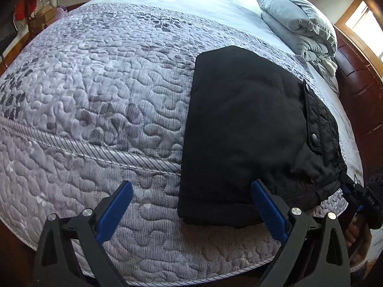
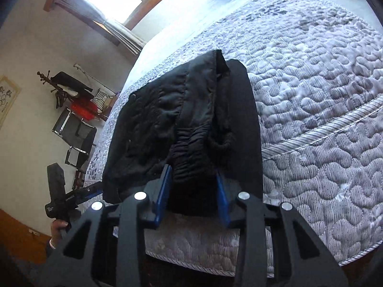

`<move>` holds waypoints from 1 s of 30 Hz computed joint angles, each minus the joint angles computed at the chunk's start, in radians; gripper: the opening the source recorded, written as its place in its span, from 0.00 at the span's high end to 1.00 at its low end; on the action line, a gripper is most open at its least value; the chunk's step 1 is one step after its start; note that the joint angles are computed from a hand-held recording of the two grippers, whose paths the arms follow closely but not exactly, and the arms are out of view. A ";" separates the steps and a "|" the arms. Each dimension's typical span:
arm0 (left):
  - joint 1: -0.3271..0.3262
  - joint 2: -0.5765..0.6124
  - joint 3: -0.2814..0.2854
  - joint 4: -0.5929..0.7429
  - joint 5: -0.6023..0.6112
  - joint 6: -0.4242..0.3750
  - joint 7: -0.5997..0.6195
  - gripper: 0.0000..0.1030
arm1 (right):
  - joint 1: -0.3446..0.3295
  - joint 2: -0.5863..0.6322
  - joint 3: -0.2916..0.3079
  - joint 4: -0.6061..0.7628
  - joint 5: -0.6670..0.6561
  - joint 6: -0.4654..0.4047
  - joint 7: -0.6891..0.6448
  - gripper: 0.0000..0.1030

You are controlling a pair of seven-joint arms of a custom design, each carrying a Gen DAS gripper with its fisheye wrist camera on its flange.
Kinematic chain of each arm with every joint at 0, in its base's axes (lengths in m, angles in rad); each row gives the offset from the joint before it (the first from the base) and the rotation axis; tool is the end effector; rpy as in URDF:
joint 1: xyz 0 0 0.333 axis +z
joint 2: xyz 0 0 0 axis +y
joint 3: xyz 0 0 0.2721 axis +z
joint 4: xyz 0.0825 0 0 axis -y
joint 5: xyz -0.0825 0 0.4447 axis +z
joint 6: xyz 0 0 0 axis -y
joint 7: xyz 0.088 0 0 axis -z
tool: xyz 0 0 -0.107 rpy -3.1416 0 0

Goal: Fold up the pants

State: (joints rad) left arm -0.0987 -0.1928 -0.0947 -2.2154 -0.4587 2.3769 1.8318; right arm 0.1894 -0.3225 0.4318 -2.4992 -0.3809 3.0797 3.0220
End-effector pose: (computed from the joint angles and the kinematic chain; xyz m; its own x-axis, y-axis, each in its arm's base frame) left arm 0.5732 -0.1177 0.4265 -0.2275 -0.9279 0.2955 -0.9214 0.1069 -0.3737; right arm 0.4240 0.3404 0.4100 -0.1494 -0.7861 -0.5997 -0.7025 0.5112 -0.4951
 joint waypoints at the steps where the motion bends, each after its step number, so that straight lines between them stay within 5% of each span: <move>1: 0.000 -0.001 0.001 0.000 -0.004 -0.004 0.000 0.04 | 0.005 -0.010 -0.001 -0.003 0.000 -0.004 -0.003 0.68; 7: -0.004 -0.020 0.008 -0.018 -0.024 -0.012 0.036 0.04 | 0.053 -0.028 -0.031 -0.035 0.043 -0.016 -0.011 0.69; 19: 0.012 0.010 0.032 0.050 -0.140 -0.107 0.132 0.04 | 0.034 -0.015 -0.020 -0.035 0.089 0.004 -0.038 0.69; 30: 0.034 0.041 0.017 0.078 -0.123 -0.097 0.101 0.04 | -0.002 -0.001 0.013 -0.013 0.052 -0.019 0.003 0.69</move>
